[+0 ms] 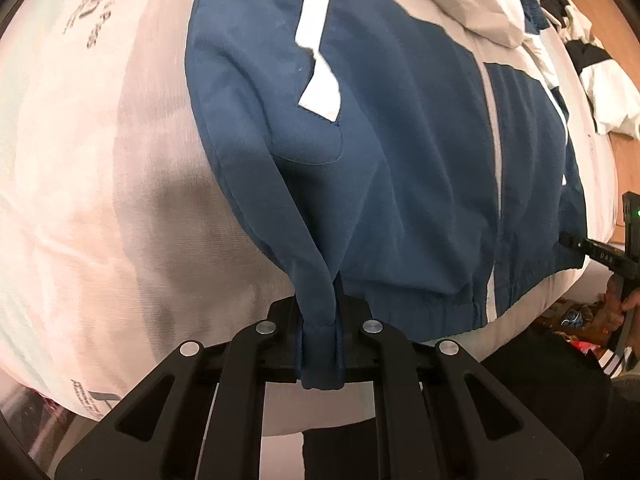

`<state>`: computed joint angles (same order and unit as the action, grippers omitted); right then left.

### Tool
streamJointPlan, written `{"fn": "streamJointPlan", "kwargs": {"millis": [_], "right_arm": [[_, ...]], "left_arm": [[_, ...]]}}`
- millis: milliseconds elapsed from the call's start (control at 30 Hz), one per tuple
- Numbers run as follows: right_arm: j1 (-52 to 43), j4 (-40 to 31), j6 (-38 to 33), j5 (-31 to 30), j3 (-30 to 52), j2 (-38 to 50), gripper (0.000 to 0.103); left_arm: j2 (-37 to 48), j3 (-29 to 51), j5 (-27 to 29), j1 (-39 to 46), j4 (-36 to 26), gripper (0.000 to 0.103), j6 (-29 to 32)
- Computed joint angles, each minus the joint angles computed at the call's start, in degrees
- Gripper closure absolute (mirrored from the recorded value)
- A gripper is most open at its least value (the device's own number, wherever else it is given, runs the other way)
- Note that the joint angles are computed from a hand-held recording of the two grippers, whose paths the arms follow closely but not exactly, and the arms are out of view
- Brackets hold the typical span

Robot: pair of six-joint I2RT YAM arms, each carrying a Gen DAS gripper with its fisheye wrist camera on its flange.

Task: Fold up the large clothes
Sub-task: 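Lift the hem with both tools and fold it over toward the hood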

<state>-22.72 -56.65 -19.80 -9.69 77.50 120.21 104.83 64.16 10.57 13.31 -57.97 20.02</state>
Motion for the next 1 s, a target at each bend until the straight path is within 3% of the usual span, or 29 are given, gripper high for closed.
{"fn": "streamJointPlan", "kwargs": {"millis": [200, 600, 833, 1000], "right_arm": [[0.17, 0.62, -0.36, 0.78, -3.24, -3.63, 0.092], [3.16, -0.68, 1.24, 3.49, -4.05, -7.15, 0.095], [2.32, -4.61, 2.65, 1.87, -0.37, -7.43, 0.096], [0.26, -10.92, 2.44, -0.12, 9.49, -3.62, 0.096]], "left_arm": [[-3.73, -3.02, 0.59, -2.46, 1.0, 0.094, -1.94], [-3.79, 0.78, 0.67, -1.01, -1.41, 0.095, 1.22], [-3.49, 5.68, 0.91, -1.24, -4.67, 0.095, 0.6], [-2.24, 12.35, 1.62, -1.25, -9.02, 0.096, -0.42]]}}
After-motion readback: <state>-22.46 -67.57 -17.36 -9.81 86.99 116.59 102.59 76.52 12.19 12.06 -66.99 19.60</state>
